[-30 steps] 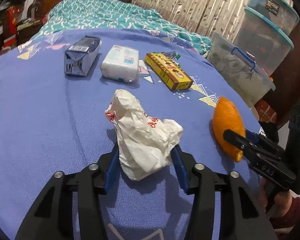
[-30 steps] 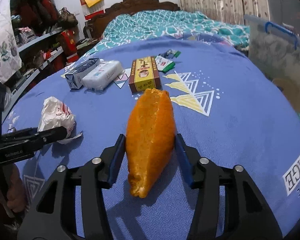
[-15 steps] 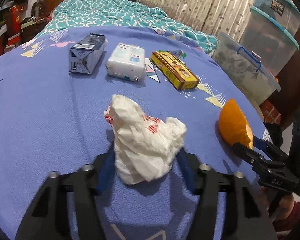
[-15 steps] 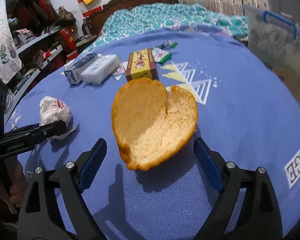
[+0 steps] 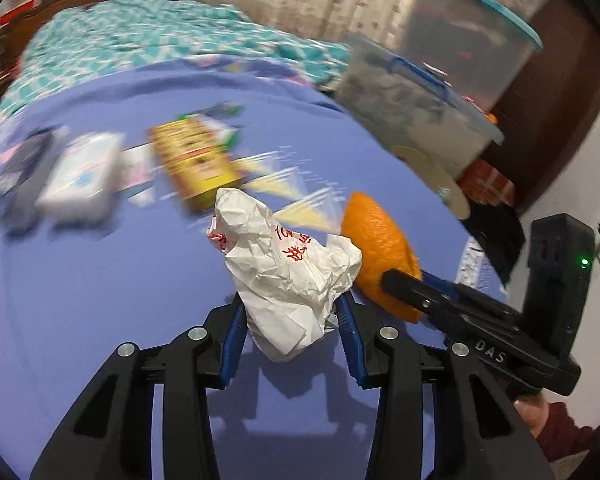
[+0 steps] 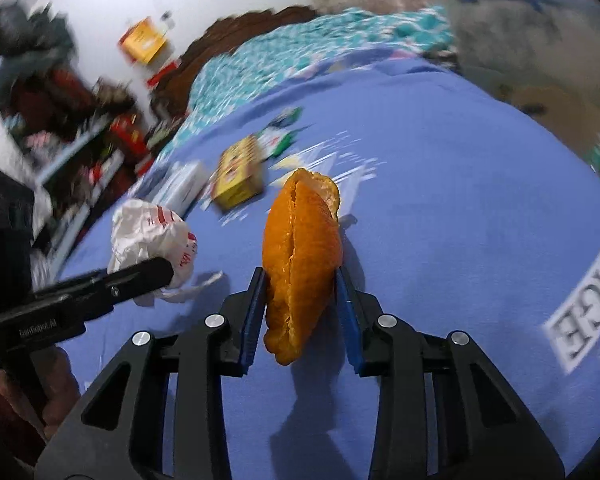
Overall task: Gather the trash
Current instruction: 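Carry the bag and orange peel over the beige bin and release both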
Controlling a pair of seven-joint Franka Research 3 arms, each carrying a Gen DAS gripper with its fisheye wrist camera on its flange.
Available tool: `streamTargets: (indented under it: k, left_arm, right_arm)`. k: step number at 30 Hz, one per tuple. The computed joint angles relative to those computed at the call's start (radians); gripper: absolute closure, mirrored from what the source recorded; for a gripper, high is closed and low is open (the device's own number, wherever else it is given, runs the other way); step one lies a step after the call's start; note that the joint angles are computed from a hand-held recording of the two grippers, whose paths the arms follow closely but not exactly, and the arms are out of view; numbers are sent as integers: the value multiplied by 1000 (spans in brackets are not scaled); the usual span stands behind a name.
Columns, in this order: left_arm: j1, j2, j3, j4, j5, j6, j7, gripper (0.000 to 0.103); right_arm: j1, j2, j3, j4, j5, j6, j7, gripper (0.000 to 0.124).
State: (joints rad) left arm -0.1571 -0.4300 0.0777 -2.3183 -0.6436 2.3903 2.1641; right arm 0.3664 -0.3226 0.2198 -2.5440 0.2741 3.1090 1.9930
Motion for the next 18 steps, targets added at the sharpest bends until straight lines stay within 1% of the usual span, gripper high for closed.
streamTargets:
  k: [1,2,3,4,5,7,8,10,11,12,13,14,15,16,17,18]
  left_arm:
    - [-14,27,-6,28,-7,-8,3,64]
    - [-31,67,-17,70,-18,-22,6,64]
    - [-42,106,-30,111,-29,-34,10,64]
    - [-46,137,-44,146,-36,-45,11,64]
    - [-53,188,-65,203,-42,-60,11,64]
    - [-54,271,-106,300,-51,-92,9,64]
    - [-56,323,-130,362,-51,-111,1,64]
    - [-52,414,-175,472,-39,-141,-21,64]
    - [-53,467,-200,537,-24,-153,-38,64]
    - [-55,518,-224,600,1,-160,-64,63]
    - [-55,556,-244,647,22,-166,-84,63]
    - [-61,608,-265,713,54,-174,-111,63]
    - [-68,650,-283,767,90,-173,-136,62]
    - [-74,685,-297,811,124,-170,-160,59]
    - [-81,719,-309,857,159,-169,-186,51]
    - [-98,770,-318,923,209,-171,-228,48]
  right_arm:
    - [4,-17,-29,-23,21,19,0,87]
    - [-4,-24,-41,-31,29,28,-1,87]
    - [-24,-35,-44,-43,33,37,4,87]
    - [-65,-55,-42,-62,37,48,19,87]
    - [-83,-66,-48,-75,43,56,24,87]
    - [-129,-88,-69,-101,63,74,40,87]
    - [-140,-90,-84,-107,75,81,45,87]
    - [-137,-84,-151,-109,111,98,43,87]
    - [-137,-76,-173,-105,124,100,40,87]
    - [-130,-66,-199,-99,139,105,35,87]
    - [-112,-44,-243,-86,164,122,33,87]
    - [-110,-27,-259,-76,182,133,36,86]
    - [-106,-7,-276,-64,200,146,39,78]
    - [-122,25,-275,-51,226,169,65,73]
    - [-102,30,-302,-50,249,177,82,59]
    - [-48,39,-360,-60,243,234,138,43]
